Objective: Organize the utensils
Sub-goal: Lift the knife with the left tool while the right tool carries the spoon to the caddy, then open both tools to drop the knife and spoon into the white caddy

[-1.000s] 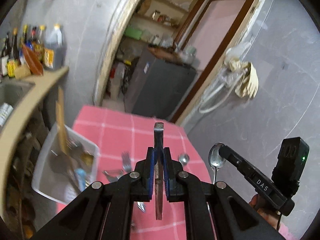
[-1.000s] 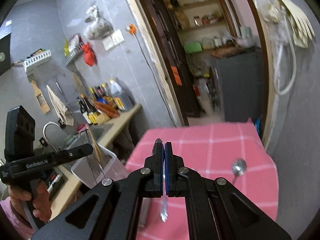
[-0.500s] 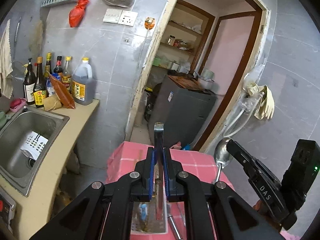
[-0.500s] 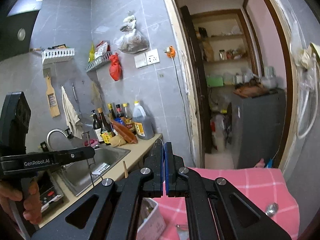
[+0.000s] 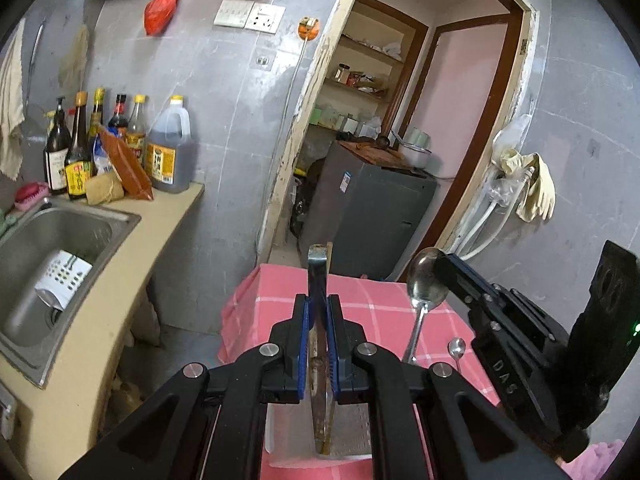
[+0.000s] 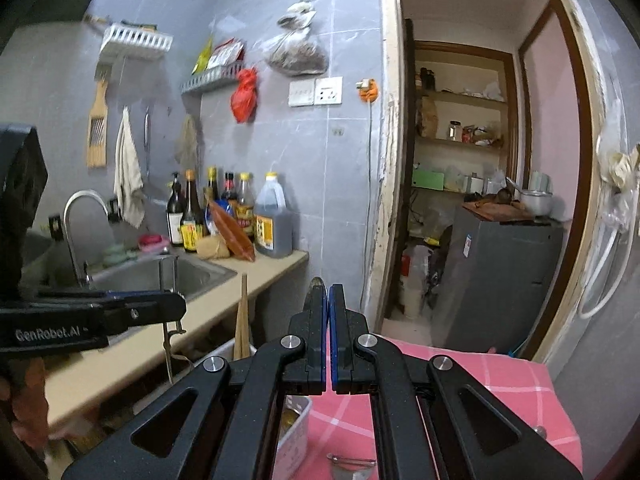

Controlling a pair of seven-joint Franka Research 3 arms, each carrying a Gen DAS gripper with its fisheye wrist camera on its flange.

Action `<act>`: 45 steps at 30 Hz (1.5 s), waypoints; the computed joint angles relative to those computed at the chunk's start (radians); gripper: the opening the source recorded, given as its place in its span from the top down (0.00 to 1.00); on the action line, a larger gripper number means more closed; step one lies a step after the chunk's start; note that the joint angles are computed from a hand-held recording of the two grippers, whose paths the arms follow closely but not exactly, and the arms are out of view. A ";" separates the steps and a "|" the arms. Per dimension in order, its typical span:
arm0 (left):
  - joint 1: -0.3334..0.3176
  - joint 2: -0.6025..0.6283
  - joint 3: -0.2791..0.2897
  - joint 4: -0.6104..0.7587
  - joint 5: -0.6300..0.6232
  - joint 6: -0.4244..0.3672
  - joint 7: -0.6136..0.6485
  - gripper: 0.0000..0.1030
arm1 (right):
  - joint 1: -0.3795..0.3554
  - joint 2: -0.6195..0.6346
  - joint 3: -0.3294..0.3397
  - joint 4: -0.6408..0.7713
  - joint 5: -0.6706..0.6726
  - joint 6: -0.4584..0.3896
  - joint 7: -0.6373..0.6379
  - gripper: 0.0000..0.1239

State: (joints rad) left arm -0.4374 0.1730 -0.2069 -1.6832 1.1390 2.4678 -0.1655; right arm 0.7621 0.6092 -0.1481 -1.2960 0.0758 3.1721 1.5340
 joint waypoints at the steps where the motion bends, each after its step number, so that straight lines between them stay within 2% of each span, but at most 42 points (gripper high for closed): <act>1: 0.001 0.001 0.000 -0.004 0.002 0.008 -0.006 0.92 | -0.004 0.000 0.006 0.000 0.000 -0.011 -0.004 0.98; 8: 0.004 0.016 0.003 -0.012 -0.006 0.063 -0.002 0.92 | -0.058 0.009 0.080 0.016 0.008 -0.054 -0.011 0.98; 16: 0.014 0.008 0.010 -0.048 -0.059 0.117 0.011 0.92 | -0.234 0.003 0.341 -0.005 0.116 -0.113 -0.166 0.98; 19: 0.026 0.000 0.009 -0.065 -0.087 0.147 0.015 0.92 | -0.259 0.003 0.379 -0.013 0.167 -0.116 -0.208 0.97; 26: 0.030 -0.001 0.009 -0.075 -0.122 0.163 -0.004 0.91 | -0.311 0.011 0.448 -0.004 0.278 -0.159 -0.298 0.96; 30: 0.028 -0.010 0.012 -0.081 -0.115 0.162 -0.029 0.90 | -0.316 0.014 0.456 0.003 0.326 -0.177 -0.330 0.96; 33: 0.026 -0.019 0.010 -0.084 -0.101 0.146 -0.054 0.83 | -0.334 0.009 0.480 -0.005 0.369 -0.183 -0.364 0.96; 37: 0.021 -0.035 0.005 -0.091 -0.051 0.121 -0.111 0.61 | -0.348 0.009 0.497 -0.005 0.416 -0.200 -0.407 0.96; 45: 0.025 -0.057 -0.019 -0.101 -0.032 0.068 -0.151 0.58 | -0.373 -0.014 0.539 -0.042 0.505 -0.179 -0.513 0.96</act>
